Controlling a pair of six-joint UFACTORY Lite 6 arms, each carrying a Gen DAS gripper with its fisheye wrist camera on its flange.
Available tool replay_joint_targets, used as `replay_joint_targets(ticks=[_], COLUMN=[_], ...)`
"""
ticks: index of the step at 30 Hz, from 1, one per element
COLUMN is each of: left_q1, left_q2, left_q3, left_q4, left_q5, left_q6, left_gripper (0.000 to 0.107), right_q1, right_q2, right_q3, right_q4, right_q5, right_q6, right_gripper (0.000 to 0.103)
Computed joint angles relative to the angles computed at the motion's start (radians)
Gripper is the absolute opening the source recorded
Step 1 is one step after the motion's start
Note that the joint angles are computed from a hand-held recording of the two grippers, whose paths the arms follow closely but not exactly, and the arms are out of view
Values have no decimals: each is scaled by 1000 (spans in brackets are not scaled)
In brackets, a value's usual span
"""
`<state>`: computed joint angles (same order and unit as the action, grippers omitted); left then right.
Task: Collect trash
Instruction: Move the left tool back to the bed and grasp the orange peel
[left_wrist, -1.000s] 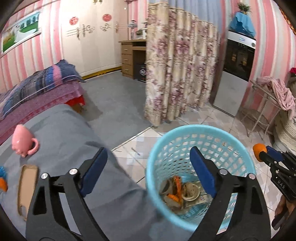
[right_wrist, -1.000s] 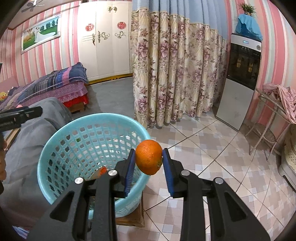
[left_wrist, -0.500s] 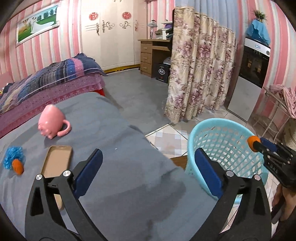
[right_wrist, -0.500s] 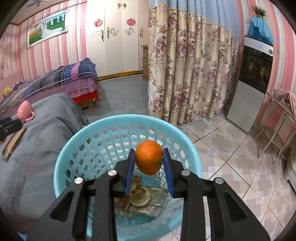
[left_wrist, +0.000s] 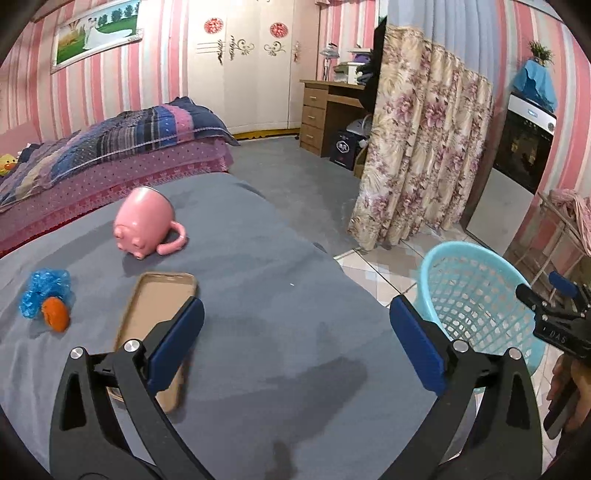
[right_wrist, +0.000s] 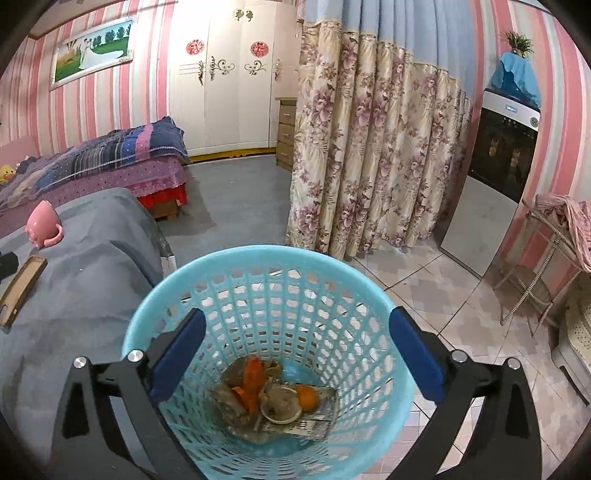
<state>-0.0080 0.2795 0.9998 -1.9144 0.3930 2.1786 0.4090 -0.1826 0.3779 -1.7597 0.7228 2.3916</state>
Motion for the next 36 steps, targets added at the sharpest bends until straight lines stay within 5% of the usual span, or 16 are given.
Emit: replay_joint_targets(ticks=[8,16,25,32,36], left_q1=[169,354,466,449,453], left_q2=[45,269,646,951,1055], left_q3=[98,384,875,1296,1479], left_q4=[108,270,864,1323,1350], left_q5=[34,-34,-20,98,194], left_q6=[-73,-260,-941,-1443,-1485], left_gripper=[97,97,95,69,44], right_q1=[148,217,237,236,238], right_q2=[150,413,713,872,930], right_q3=[182,445,816,1039,1126], right_q4=[38,-21,-38,6,56], right_q5=[22,-12,-88,-138,-155], right_q6=[-1,54,-9,-128,-203], right_gripper=[98,98,98,98,98])
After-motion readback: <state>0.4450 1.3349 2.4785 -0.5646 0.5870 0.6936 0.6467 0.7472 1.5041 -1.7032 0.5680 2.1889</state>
